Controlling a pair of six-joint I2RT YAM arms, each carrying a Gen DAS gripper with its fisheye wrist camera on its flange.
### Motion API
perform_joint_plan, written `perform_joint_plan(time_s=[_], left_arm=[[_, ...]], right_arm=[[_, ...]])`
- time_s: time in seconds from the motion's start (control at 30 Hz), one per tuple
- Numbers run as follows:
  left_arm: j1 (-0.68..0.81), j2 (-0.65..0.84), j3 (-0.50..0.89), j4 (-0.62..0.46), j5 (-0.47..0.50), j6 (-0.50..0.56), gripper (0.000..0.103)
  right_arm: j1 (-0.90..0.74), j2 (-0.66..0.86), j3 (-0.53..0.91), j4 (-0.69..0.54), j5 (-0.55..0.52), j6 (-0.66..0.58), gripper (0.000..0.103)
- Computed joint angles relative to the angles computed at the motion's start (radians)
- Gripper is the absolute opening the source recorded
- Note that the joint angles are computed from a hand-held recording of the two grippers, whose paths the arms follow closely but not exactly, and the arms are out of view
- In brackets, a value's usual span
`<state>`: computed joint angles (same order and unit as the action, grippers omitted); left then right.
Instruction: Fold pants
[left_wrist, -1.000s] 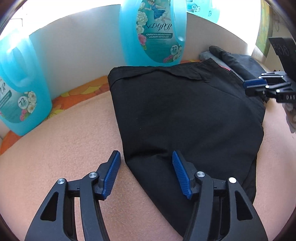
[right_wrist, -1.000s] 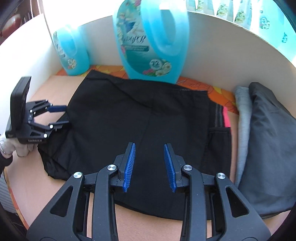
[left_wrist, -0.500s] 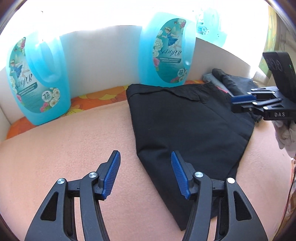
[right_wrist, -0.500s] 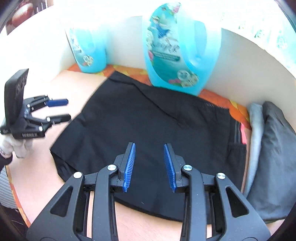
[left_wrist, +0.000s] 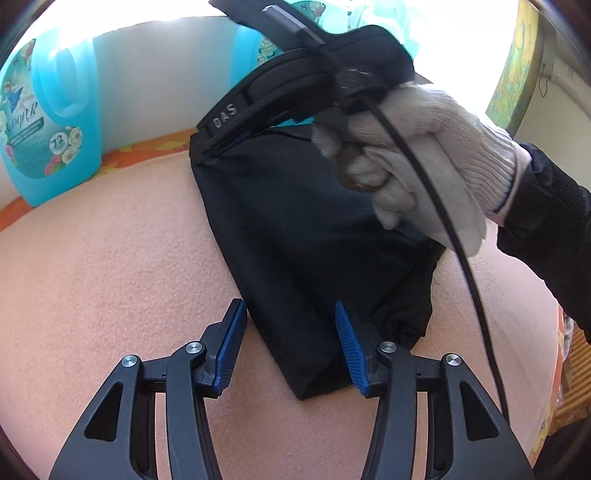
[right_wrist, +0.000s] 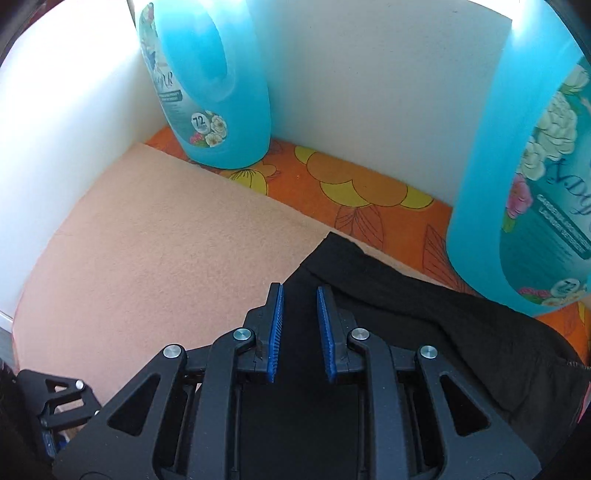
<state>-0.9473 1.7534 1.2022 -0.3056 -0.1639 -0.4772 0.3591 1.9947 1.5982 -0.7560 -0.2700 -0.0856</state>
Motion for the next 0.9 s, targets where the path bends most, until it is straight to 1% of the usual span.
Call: perform_joint_plan(time_s=[0.1, 0.17, 0.27, 0.37, 0.5, 0.57, 0.6, 0.63, 0.77, 0.9], left_arm=[[-0.011, -0.01, -0.007, -0.008, 0.006, 0.003, 0.049], [-0.003, -0.041, -0.044, 0.011, 0.029, -0.032, 0.049], [0.029, -0.068, -0.084, 0.056, 0.073, -0.113, 0.049], [0.052, -0.07, -0.096, 0.086, 0.106, -0.174, 0.049], [0.069, -0.06, -0.101, 0.129, 0.13, -0.222, 0.049], [0.075, -0.057, -0.106, 0.15, 0.136, -0.235, 0.047], [0.083, -0.052, -0.104, 0.156, 0.144, -0.231, 0.038], [0.081, -0.051, -0.104, 0.155, 0.137, -0.233, 0.035], [0.077, -0.074, -0.132, 0.195, 0.135, -0.24, 0.028], [0.073, -0.082, -0.137, 0.202, 0.129, -0.232, 0.027]], right_arm=[[0.006, 0.035, 0.017, 0.006, 0.012, 0.02, 0.02], [0.012, 0.028, 0.026, -0.007, 0.023, 0.033, 0.02], [0.002, 0.011, 0.053, -0.075, 0.005, 0.066, 0.021], [-0.008, 0.007, 0.097, -0.175, -0.006, 0.107, 0.032], [0.019, 0.028, 0.142, -0.258, -0.013, 0.141, 0.033], [0.054, 0.044, 0.161, -0.277, 0.044, 0.147, 0.033], [0.071, 0.056, 0.174, -0.291, 0.077, 0.151, 0.033], [0.082, 0.062, 0.186, -0.308, 0.103, 0.152, 0.033], [0.112, 0.089, 0.234, -0.365, 0.18, 0.162, 0.033], [0.144, 0.126, 0.272, -0.4, 0.243, 0.149, 0.034]])
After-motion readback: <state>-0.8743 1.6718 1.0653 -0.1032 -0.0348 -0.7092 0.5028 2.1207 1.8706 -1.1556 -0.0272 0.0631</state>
